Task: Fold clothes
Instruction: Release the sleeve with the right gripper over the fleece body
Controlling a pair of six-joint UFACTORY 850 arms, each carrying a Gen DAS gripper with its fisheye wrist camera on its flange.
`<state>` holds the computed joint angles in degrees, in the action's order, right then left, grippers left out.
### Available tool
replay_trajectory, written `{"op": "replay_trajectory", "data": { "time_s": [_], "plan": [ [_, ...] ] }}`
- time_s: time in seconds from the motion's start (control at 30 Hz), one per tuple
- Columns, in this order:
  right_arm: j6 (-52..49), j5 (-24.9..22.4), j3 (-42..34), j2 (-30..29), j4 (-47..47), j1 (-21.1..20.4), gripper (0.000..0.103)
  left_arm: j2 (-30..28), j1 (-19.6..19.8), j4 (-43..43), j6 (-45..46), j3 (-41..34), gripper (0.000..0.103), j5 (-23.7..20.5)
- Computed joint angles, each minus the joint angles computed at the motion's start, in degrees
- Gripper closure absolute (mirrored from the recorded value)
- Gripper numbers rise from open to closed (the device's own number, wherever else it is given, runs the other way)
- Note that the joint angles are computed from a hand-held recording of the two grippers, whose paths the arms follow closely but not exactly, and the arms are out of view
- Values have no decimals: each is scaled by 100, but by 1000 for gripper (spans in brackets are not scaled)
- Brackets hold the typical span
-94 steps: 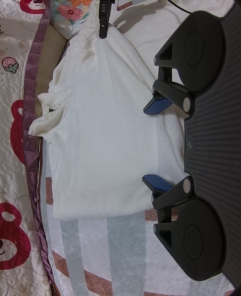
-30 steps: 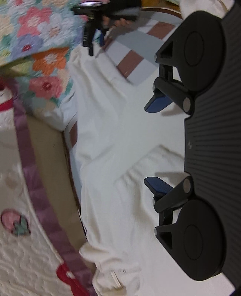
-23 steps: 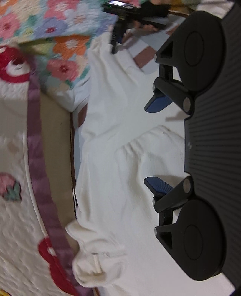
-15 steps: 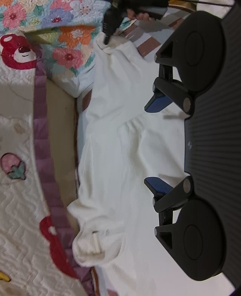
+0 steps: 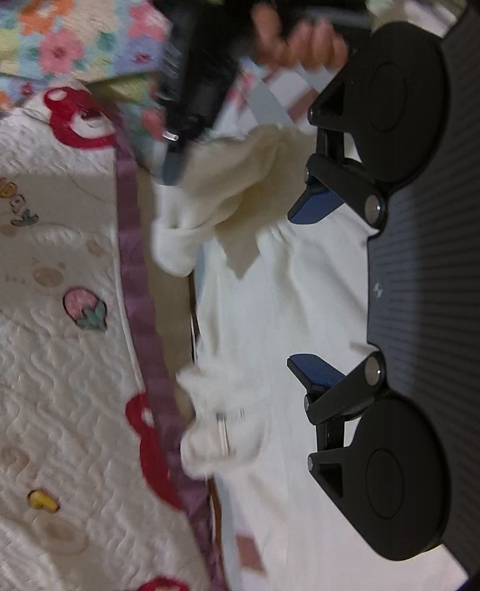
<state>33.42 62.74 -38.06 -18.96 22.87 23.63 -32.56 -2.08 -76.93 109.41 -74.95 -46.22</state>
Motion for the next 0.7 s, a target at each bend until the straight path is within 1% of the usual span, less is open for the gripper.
{"op": "replay_trajectory", "data": {
  "time_s": [0.03,0.1,0.13,0.23,0.33,0.4,0.47,0.5,0.57,0.6,0.7],
  "plan": [
    [-91,-93,-147,-26,-206,59,92,-4,3,-37,62,55,23,228],
    [-537,-531,-451,-72,-354,220,92,-23,9,-143,206,161,23,676],
    [-809,-829,-633,-139,-338,307,92,-106,68,-179,201,171,23,669],
    [-1100,-1458,-993,-433,-314,485,92,-390,297,-76,-541,76,25,598],
    [-961,-1809,-1097,-616,-443,632,91,-590,452,10,-1277,-186,25,519],
    [-1204,-2167,-1152,-700,-366,703,91,-726,556,-43,-1541,-376,25,291],
    [-1701,-2601,-1277,-782,-72,759,90,-836,630,-147,-1716,-520,25,86],
    [-1763,-2858,-1339,-811,-103,741,87,-882,645,-124,-1810,-577,25,18],
    [-1483,-3435,-1460,-841,-424,678,81,-940,650,-76,-1882,-616,25,-107],
    [-1160,-3580,-1441,-812,-703,647,77,-937,632,-58,-1854,-597,25,-143],
    [-229,-3650,-1077,-412,-1246,610,75,-837,595,-129,-1436,-382,24,-222]
  ]
}}
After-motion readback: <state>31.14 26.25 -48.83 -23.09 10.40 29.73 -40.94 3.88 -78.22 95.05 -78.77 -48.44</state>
